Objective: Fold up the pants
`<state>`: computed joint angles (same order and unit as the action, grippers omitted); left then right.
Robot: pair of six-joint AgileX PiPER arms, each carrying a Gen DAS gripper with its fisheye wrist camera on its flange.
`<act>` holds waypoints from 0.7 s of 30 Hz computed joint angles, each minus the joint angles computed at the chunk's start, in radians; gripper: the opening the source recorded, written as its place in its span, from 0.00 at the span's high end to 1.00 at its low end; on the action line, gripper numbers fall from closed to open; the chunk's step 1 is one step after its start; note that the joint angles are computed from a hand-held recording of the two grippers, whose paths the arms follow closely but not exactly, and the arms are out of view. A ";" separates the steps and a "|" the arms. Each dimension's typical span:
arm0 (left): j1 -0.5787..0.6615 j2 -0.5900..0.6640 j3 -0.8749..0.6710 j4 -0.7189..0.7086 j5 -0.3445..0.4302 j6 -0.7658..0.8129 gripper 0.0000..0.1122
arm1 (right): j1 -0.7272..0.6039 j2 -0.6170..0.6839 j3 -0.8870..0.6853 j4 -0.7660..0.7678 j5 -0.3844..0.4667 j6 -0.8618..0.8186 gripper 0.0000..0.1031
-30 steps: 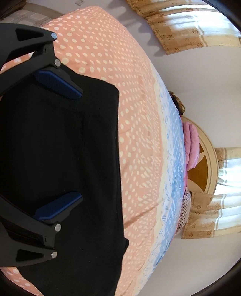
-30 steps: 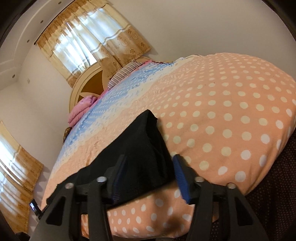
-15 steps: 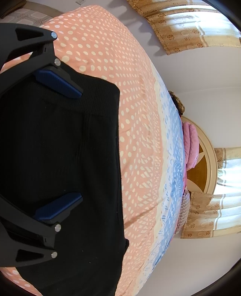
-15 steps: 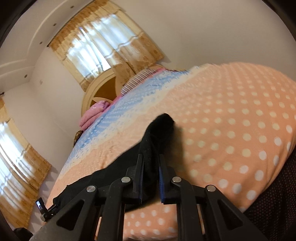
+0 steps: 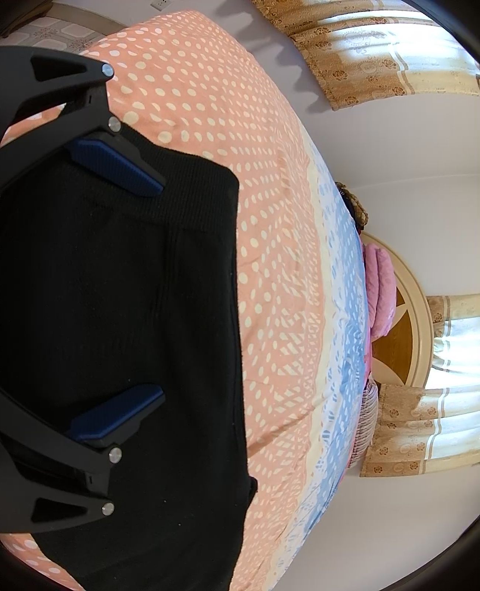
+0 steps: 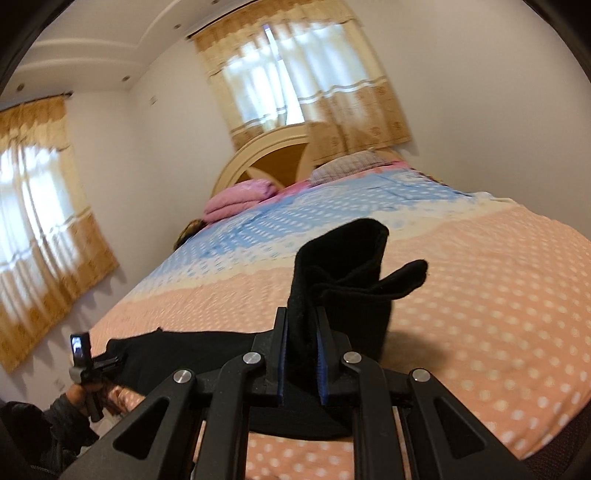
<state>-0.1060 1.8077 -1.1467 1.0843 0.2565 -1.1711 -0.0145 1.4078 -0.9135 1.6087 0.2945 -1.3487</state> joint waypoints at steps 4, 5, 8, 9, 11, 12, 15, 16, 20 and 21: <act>-0.001 -0.001 0.001 0.000 0.001 0.000 0.08 | 0.075 0.043 -0.041 -0.018 -0.028 0.020 0.88; -0.002 -0.001 0.001 0.001 0.002 -0.002 0.08 | 0.089 0.049 -0.045 -0.016 -0.034 0.020 0.88; -0.005 -0.002 0.003 0.020 0.006 -0.027 0.08 | 0.137 0.089 -0.089 -0.071 -0.050 0.082 0.88; -0.005 -0.004 0.004 0.022 0.008 -0.028 0.08 | 0.147 0.102 -0.102 -0.080 -0.050 0.091 0.88; -0.008 -0.006 0.003 0.014 0.013 -0.021 0.08 | 0.181 0.134 -0.138 -0.131 -0.058 0.142 0.88; -0.006 -0.010 0.007 0.005 0.008 -0.014 0.08 | 0.194 0.144 -0.151 -0.159 -0.064 0.170 0.88; -0.004 -0.024 0.011 -0.061 -0.002 0.037 0.08 | 0.228 0.195 -0.205 -0.252 -0.066 0.267 0.88; -0.006 -0.031 0.014 -0.080 -0.003 0.051 0.08 | 0.238 0.212 -0.220 -0.269 -0.066 0.283 0.88; -0.026 -0.063 0.017 -0.096 -0.005 0.055 0.08 | 0.283 0.283 -0.281 -0.400 -0.071 0.410 0.88; -0.031 -0.071 0.017 -0.093 -0.004 0.052 0.08 | 0.293 0.302 -0.296 -0.436 -0.069 0.444 0.88</act>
